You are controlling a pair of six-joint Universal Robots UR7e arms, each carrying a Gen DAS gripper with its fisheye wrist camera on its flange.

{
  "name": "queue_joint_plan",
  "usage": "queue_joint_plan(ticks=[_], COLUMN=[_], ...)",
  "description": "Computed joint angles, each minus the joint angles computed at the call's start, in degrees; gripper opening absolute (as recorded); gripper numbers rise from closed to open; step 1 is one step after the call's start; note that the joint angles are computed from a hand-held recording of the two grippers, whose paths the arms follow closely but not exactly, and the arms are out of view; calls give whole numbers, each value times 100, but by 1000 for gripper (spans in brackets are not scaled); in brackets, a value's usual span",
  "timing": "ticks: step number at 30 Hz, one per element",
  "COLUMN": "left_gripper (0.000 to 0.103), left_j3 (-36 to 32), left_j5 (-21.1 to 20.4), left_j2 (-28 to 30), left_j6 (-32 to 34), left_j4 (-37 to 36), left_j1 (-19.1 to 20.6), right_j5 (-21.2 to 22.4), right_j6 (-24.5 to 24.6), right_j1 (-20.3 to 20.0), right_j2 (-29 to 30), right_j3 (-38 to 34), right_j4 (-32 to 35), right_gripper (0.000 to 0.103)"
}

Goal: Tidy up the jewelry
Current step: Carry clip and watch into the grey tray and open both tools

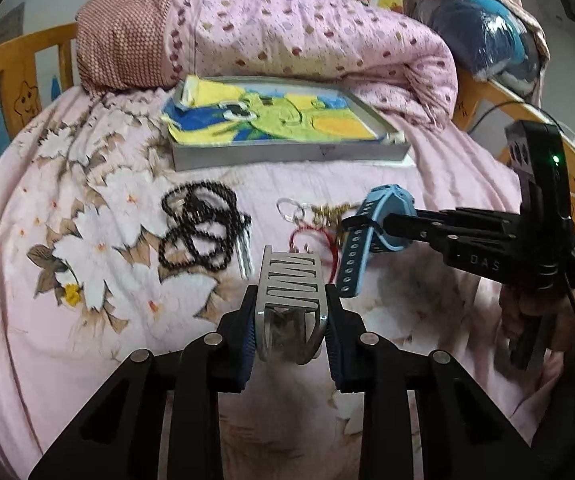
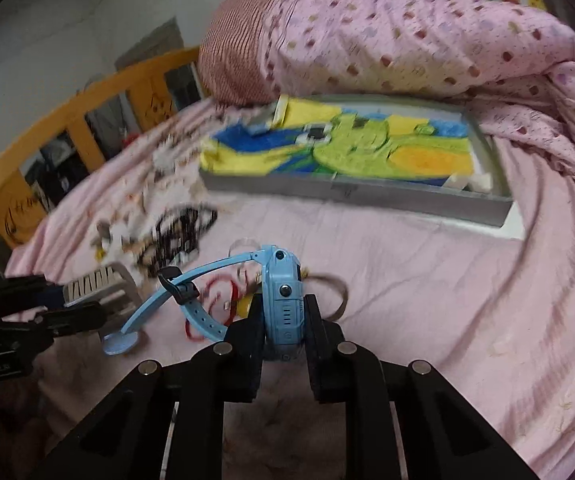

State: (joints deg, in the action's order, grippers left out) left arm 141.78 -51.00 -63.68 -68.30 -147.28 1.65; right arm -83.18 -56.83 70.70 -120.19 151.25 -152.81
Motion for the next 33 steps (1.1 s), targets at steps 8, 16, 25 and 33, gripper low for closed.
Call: queue_joint_plan(ticks=[8, 16, 25, 33], left_gripper=[26, 26, 26, 26], left_j3=[-590, -1353, -1992, -2171], left_j5=[710, 1076, 811, 543], left_j2=[159, 828, 1388, 1554], left_j6=[546, 2078, 2572, 2506], left_j4=[42, -1064, -1424, -1442], left_j1=[576, 1601, 2483, 2798], right_j5=[402, -331, -918, -1155], right_j6=[772, 1487, 1529, 1622], right_j1=[291, 727, 723, 657], right_j2=[952, 2345, 3066, 3410], right_j3=[-339, -1056, -1286, -1286], right_j4=[-1809, -3022, -3554, -3854], right_gripper=[17, 17, 17, 17])
